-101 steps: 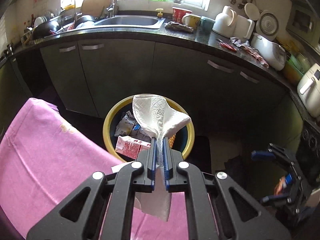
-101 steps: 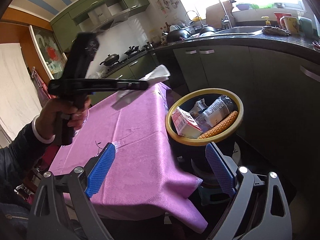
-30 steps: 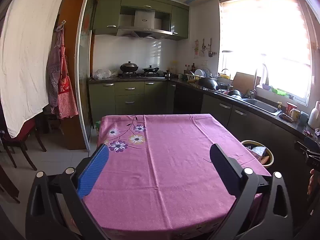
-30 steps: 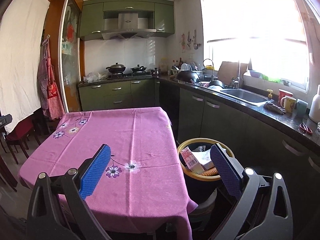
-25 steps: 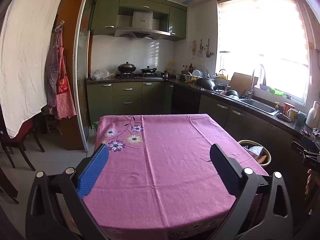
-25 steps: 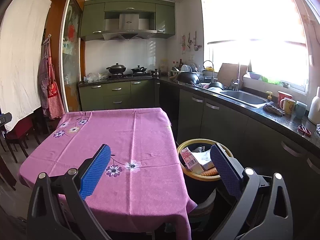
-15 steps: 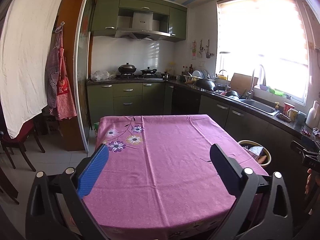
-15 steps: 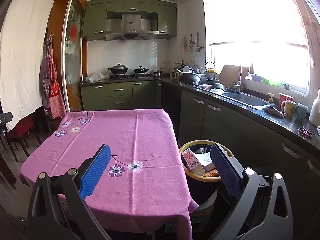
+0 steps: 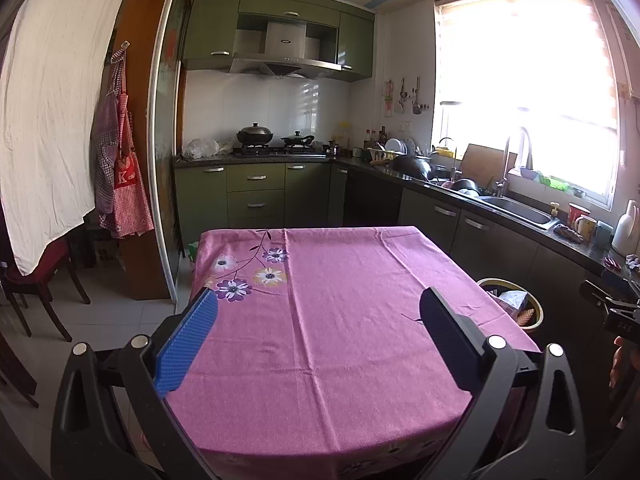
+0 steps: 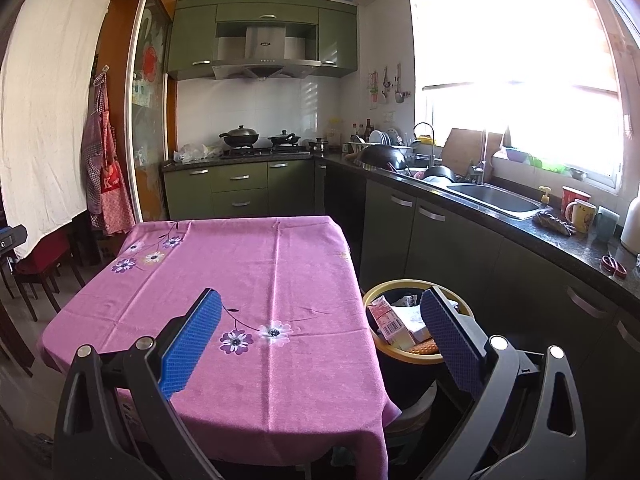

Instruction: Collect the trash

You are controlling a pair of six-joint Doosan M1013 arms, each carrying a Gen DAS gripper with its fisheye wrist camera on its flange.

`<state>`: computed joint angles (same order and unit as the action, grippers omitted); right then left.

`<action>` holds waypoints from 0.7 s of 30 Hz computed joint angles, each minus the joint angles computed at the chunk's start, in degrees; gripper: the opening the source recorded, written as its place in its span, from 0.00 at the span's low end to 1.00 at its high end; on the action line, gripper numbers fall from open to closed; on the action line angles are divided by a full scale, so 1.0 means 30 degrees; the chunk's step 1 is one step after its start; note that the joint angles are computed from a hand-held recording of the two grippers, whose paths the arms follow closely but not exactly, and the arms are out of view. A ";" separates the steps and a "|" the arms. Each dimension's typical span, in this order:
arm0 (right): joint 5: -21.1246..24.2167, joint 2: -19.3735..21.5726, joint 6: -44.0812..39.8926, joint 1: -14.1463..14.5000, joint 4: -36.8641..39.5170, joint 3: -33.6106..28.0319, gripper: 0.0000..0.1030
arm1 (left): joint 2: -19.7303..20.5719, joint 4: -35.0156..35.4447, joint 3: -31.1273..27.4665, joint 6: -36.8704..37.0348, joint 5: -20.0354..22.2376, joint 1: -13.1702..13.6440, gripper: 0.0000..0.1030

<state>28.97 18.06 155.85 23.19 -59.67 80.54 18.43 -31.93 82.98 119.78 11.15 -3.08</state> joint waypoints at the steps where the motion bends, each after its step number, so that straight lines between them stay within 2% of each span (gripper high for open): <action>1: 0.0007 0.0005 -0.0009 0.0005 0.0013 -0.0006 0.95 | -0.0011 0.0006 0.0024 0.0002 -0.0013 0.0000 0.93; 21: -0.0320 0.0078 -0.0041 -0.0147 0.0045 0.0072 0.95 | -0.0010 0.0270 0.0013 -0.0239 0.0052 0.0010 0.93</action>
